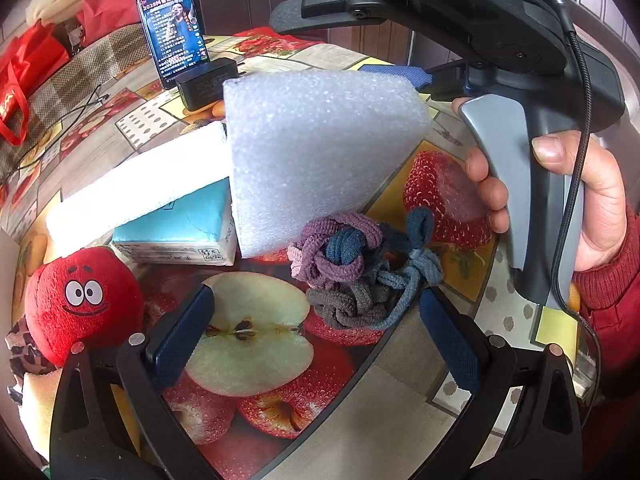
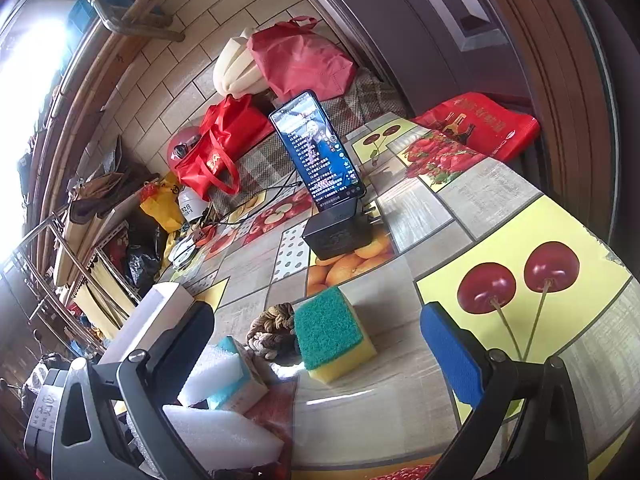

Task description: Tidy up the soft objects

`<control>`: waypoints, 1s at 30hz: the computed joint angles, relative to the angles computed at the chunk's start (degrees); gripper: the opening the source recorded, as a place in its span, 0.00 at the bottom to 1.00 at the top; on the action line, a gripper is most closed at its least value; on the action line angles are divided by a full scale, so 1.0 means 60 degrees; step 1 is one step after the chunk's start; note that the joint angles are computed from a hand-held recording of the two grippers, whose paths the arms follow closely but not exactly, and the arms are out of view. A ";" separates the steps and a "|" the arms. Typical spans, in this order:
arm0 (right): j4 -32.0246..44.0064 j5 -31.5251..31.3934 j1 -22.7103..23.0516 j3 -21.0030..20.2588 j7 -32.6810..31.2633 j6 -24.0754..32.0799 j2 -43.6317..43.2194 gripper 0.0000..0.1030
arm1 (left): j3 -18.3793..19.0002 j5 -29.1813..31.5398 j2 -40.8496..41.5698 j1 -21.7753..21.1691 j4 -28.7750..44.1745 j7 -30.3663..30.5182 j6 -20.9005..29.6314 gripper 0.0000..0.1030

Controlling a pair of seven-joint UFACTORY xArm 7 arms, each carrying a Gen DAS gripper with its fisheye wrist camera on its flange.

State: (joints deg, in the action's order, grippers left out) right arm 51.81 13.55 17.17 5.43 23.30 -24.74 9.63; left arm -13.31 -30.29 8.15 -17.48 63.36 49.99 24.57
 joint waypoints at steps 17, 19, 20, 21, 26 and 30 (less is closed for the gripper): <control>-0.0105 -0.0388 -0.0161 0.0119 0.0382 -0.0082 -0.0097 1.00 | -0.0021 -0.0056 -0.0003 0.0014 -0.0002 0.0092 0.0019 0.99; -0.0106 -0.0448 -0.0182 0.0123 0.0446 -0.0075 -0.0101 1.00 | -0.0006 -0.0043 0.0005 0.0015 0.0014 0.0098 0.0027 0.99; -0.0105 -0.0438 -0.0168 0.0113 0.0438 -0.0085 -0.0097 1.00 | -0.0007 -0.0050 0.0023 0.0016 0.0022 0.0106 0.0021 0.99; -0.0103 -0.0422 -0.0153 0.0103 0.0423 -0.0086 -0.0097 1.00 | -0.0011 -0.0046 0.0015 0.0009 0.0002 0.0102 -0.0003 0.99; -0.0113 -0.0982 -0.0384 0.0240 0.0831 -0.0258 -0.0040 1.00 | -0.0002 -0.0017 0.0061 0.0018 0.0039 0.0084 -0.0040 0.99; -0.0188 -0.1062 -0.0359 0.0225 0.0926 -0.0662 0.0001 1.00 | -0.0290 -0.2264 -0.0783 0.0317 -0.0538 0.2040 0.0337 0.99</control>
State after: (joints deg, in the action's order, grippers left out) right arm 50.68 7.18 15.02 6.78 28.86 -28.72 9.63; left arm -15.05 -43.87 3.45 -15.58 60.13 62.23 26.59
